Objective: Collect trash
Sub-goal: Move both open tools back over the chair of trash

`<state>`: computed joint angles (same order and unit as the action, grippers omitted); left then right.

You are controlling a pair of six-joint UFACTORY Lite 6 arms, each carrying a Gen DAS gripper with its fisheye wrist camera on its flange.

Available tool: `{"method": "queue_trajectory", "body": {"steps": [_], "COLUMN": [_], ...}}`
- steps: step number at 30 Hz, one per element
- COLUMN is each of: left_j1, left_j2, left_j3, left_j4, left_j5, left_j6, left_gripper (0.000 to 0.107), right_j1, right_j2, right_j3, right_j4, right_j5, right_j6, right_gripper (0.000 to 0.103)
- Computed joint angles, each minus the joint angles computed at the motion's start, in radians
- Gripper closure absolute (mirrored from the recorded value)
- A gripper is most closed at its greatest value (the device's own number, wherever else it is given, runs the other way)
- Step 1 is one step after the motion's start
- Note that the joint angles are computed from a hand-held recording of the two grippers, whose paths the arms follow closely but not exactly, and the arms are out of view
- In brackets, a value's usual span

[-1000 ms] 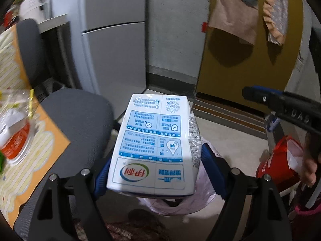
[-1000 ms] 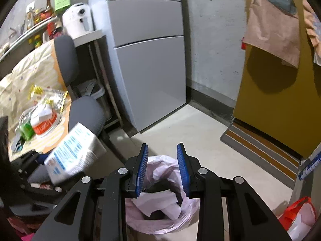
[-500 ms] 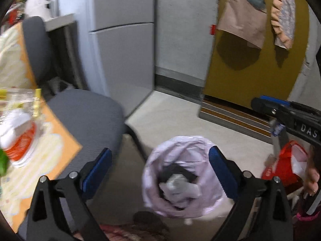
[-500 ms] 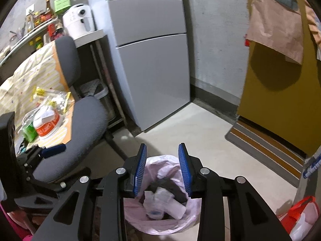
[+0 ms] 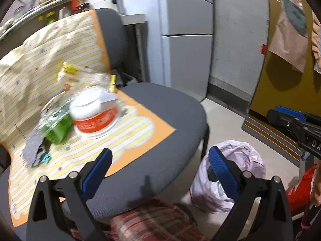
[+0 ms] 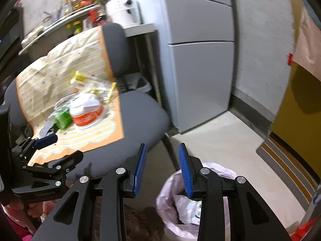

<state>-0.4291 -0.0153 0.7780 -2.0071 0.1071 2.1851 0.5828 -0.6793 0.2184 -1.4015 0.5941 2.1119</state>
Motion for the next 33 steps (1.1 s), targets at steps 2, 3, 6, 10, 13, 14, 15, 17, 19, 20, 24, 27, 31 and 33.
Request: {"method": "queue_trajectory", "body": {"steps": [2, 3, 6, 10, 13, 14, 15, 17, 19, 20, 24, 27, 31, 33], "left_j1": [0.048, 0.067, 0.131, 0.198, 0.276, 0.307, 0.342, 0.43, 0.512, 0.555, 0.692, 0.777, 0.837, 0.827], "left_j2": [-0.027, -0.034, -0.055, -0.055, -0.046, -0.04, -0.029, 0.02, 0.077, 0.107, 0.23, 0.357, 0.55, 0.618], "left_j3": [-0.017, -0.02, -0.023, -0.021, -0.024, -0.028, -0.028, -0.005, 0.038, 0.065, 0.207, 0.382, 0.664, 0.758], "left_j4": [0.078, 0.118, 0.255, 0.291, 0.284, 0.255, 0.225, 0.184, 0.217, 0.238, 0.373, 0.562, 0.807, 0.879], "left_j5": [0.022, 0.029, 0.052, 0.083, 0.109, 0.116, 0.123, 0.131, 0.14, 0.146, 0.158, 0.186, 0.293, 0.331], "left_j6": [-0.067, -0.106, -0.23, -0.251, -0.221, -0.18, -0.137, -0.074, -0.094, -0.112, -0.246, -0.468, -0.743, -0.803], "left_gripper": [0.013, 0.013, 0.013, 0.013, 0.013, 0.013, 0.013, 0.013, 0.013, 0.013, 0.013, 0.013, 0.025, 0.034], "right_j1": [0.024, 0.034, 0.067, 0.085, 0.093, 0.098, 0.099, 0.097, 0.085, 0.081, 0.069, 0.055, 0.026, 0.006], "right_j2": [0.061, 0.091, 0.182, 0.288, 0.379, 0.426, 0.468, 0.555, 0.649, 0.692, 0.849, 0.934, 1.039, 1.078], "right_j3": [0.05, 0.074, 0.148, 0.241, 0.322, 0.364, 0.402, 0.48, 0.567, 0.611, 0.776, 0.871, 0.994, 1.04], "right_j4": [-0.021, -0.032, -0.055, -0.084, -0.131, -0.154, -0.177, -0.219, -0.281, -0.305, -0.366, -0.422, -0.388, -0.378], "right_j5": [0.004, 0.002, 0.01, 0.0, -0.032, -0.038, -0.05, -0.077, -0.122, -0.141, -0.208, -0.256, -0.311, -0.335], "right_j6": [0.018, 0.027, 0.044, 0.053, 0.072, 0.081, 0.089, 0.104, 0.135, 0.145, 0.156, 0.182, 0.111, 0.092], "right_gripper": [0.068, 0.067, 0.067, 0.066, 0.064, 0.063, 0.06, 0.057, 0.056, 0.056, 0.054, 0.054, 0.054, 0.054]}}
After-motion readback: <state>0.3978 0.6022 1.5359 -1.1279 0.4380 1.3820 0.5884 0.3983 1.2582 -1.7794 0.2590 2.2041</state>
